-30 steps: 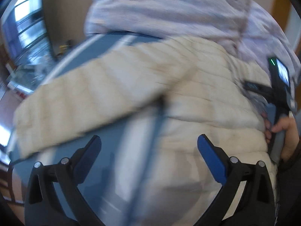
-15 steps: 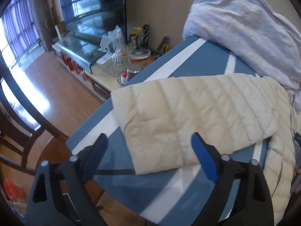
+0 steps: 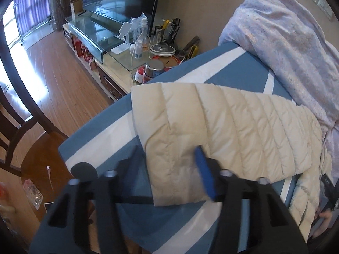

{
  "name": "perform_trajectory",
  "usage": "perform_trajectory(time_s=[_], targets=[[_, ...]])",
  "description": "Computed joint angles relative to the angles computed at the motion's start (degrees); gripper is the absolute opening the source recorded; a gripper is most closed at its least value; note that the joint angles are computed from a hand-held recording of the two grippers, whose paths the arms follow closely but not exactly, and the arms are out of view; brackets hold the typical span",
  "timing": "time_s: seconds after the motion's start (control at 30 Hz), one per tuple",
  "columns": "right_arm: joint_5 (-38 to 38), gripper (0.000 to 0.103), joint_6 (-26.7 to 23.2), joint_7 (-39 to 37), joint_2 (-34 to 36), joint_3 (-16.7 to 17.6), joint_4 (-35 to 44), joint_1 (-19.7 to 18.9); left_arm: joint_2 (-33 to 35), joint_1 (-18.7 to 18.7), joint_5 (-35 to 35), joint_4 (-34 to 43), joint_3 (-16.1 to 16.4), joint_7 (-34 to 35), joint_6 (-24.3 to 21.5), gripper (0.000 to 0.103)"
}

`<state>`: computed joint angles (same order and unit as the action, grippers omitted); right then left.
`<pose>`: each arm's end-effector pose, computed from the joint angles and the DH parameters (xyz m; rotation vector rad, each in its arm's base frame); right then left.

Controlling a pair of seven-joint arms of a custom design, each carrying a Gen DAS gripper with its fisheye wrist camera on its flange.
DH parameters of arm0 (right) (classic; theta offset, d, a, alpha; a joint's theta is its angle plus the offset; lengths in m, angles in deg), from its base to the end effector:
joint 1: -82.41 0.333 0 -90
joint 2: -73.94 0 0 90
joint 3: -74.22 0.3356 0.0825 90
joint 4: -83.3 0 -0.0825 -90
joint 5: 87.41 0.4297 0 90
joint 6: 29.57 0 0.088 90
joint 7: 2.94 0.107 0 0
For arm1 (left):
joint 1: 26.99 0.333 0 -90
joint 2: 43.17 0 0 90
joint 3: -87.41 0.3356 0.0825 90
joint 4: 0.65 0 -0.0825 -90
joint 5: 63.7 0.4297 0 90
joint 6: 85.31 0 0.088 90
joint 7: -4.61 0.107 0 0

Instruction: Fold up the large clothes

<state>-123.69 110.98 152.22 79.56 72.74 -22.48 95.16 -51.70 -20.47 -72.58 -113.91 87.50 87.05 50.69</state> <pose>0.6610 0.1323 0.5284 -1.2785 2.2757 -0.7784 0.5954 0.0673 0.6020 -2.2570 1.6146 -0.6887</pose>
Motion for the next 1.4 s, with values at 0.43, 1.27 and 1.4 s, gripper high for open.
perform_trajectory(time_s=[0.43, 1.27, 1.4], targets=[[0.49, 0.102, -0.48, -0.54, 0.17, 0.00, 0.26, 0.09, 2.41, -1.43, -1.72, 7.02, -1.75, 0.21, -0.81, 0.003], [0.65, 0.102, 5.07, -1.72, -18.65, 4.34, -18.68, -10.74, 15.69, -18.29, -22.78, 25.38, -15.64, 20.35, -2.65, 0.003], [0.80, 0.102, 7.28, -0.56, -21.60, 5.51, -22.35, -13.73, 18.80, -20.39, -21.09, 27.53, -17.37, 19.49, -3.34, 0.003]])
